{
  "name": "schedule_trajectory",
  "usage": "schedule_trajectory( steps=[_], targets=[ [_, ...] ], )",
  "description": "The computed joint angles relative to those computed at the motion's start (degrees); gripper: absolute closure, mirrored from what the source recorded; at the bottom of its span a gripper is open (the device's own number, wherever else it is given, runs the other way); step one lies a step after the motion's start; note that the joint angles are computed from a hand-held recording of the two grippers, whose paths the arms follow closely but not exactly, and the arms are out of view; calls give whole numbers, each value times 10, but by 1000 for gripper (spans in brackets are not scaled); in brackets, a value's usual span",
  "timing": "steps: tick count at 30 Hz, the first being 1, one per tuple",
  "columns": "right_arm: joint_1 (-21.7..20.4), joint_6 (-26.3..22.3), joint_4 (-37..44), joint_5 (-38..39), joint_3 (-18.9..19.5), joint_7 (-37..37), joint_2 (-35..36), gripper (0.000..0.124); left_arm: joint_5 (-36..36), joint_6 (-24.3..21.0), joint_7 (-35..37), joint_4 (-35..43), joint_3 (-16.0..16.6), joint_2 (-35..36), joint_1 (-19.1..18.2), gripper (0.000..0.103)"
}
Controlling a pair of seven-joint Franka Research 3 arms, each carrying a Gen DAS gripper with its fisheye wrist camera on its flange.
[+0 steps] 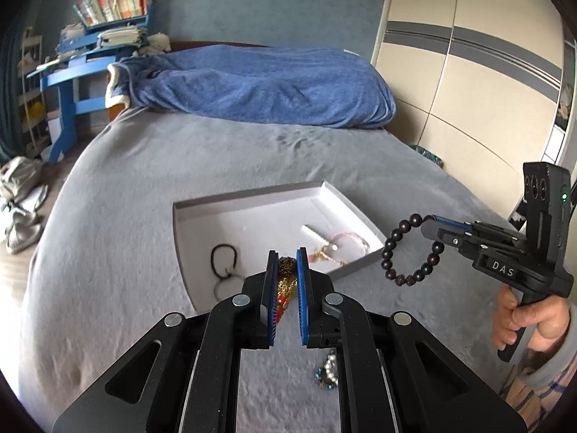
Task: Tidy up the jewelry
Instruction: 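Carry earrings into the tray and open left tool while right tool releases black bracelet there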
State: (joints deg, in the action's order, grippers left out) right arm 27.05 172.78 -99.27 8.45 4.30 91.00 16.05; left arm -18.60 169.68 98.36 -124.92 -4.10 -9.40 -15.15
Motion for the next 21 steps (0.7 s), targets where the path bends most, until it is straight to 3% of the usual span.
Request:
schedule_trajectory(
  steps=[9,21],
  targets=[
    [15,-47,101,-29,-13,4,56,109,8,-18,2,59,-19,48,20,93],
    [18,-131,264,-26,-10,-6,164,109,41,-47,-15,144,-68,138,68,93]
  ],
)
